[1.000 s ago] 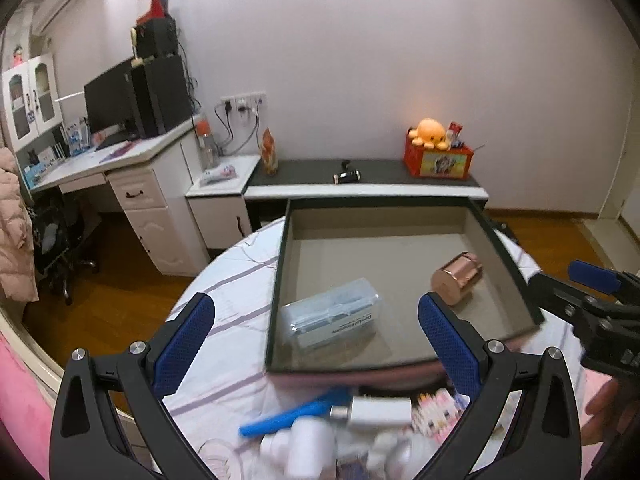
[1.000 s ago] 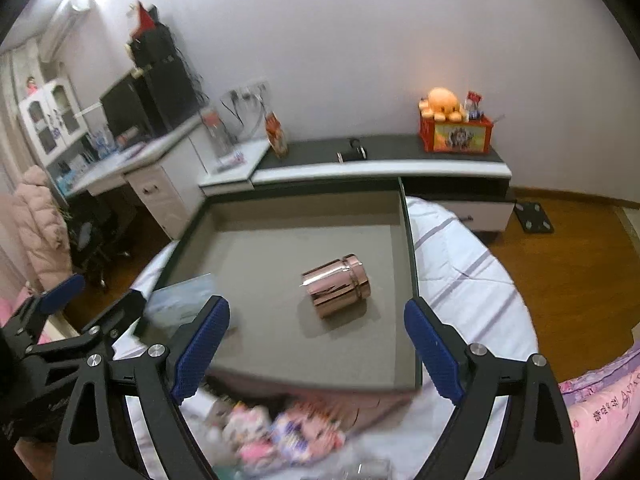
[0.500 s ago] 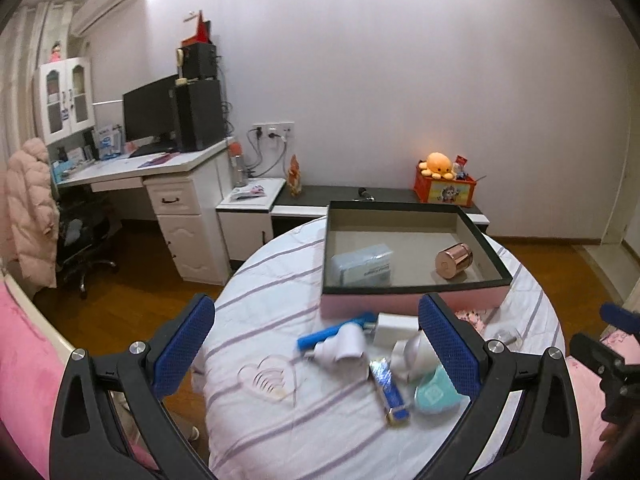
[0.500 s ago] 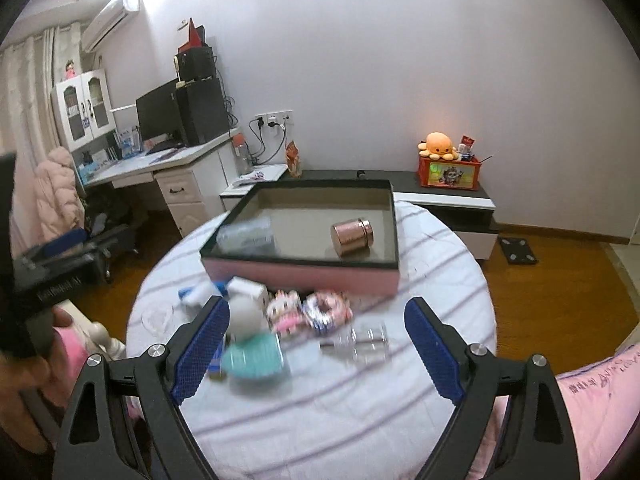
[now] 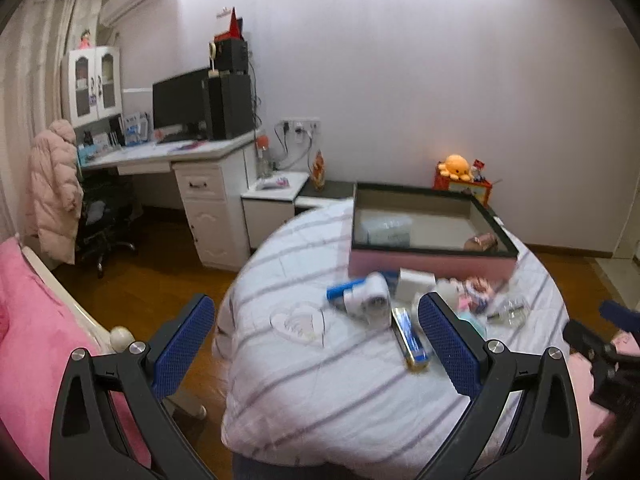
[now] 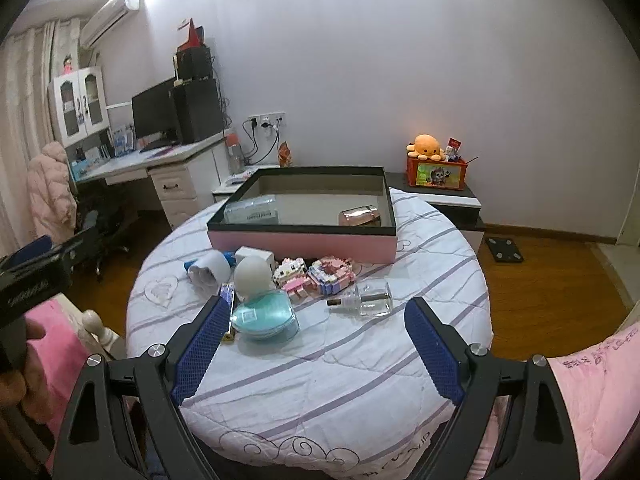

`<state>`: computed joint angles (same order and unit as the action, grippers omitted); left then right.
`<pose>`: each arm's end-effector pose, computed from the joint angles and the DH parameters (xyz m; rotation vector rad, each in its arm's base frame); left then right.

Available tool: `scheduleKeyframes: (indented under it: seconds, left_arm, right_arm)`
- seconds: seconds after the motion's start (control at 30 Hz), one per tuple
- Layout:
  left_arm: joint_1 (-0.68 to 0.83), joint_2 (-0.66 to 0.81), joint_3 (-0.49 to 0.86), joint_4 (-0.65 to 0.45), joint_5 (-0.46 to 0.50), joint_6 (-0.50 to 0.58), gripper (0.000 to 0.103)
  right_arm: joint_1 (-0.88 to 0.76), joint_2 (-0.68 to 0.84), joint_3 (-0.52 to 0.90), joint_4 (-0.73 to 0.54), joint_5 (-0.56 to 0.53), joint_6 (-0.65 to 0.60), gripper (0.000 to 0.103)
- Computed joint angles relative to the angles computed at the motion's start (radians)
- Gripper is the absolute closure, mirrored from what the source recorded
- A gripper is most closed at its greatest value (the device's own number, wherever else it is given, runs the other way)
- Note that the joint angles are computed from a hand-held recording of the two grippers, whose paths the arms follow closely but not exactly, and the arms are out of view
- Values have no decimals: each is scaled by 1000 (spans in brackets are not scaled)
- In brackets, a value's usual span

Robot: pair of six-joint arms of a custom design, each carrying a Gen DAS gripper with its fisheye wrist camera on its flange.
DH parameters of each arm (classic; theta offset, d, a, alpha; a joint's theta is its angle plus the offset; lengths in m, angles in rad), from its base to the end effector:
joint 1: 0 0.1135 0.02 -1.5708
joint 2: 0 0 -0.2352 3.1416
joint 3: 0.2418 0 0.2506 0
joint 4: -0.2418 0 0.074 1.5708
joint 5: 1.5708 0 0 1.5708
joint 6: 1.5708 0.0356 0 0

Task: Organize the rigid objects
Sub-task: 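Withdraw both tools from the box back over the table, then grasp the white plug adapter with the left tool while the right tool grasps the glass bottle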

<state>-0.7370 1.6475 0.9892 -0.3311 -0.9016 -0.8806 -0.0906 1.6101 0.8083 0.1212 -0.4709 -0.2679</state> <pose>0.2557 -0.1944 0.1663 -0.4548 2.0765 0.2477 0.3239 -0.0132 0.1489 -0.4396 2.1401 0.3278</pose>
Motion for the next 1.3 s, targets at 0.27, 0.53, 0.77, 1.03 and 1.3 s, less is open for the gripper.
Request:
scheduleKeyframes:
  seconds: [0.27, 0.53, 0.77, 1.03, 1.3]
  left_arm:
    - [-1, 46, 13, 29, 36, 6, 0]
    - [15, 81, 10, 60, 69, 13, 0]
    - [108, 176, 14, 161, 148, 61, 0]
    - [235, 452, 224, 241, 327, 182, 0]
    - [325, 626, 434, 201, 460, 165, 0]
  right_arm:
    - [3, 16, -9, 10, 11, -7, 12]
    - [-22, 84, 40, 2, 19, -2, 12]
    - [-20, 229, 145, -6, 68, 7, 12]
    - [15, 492, 413, -89, 167, 3, 12]
    - [39, 698, 675, -215, 198, -11, 12]
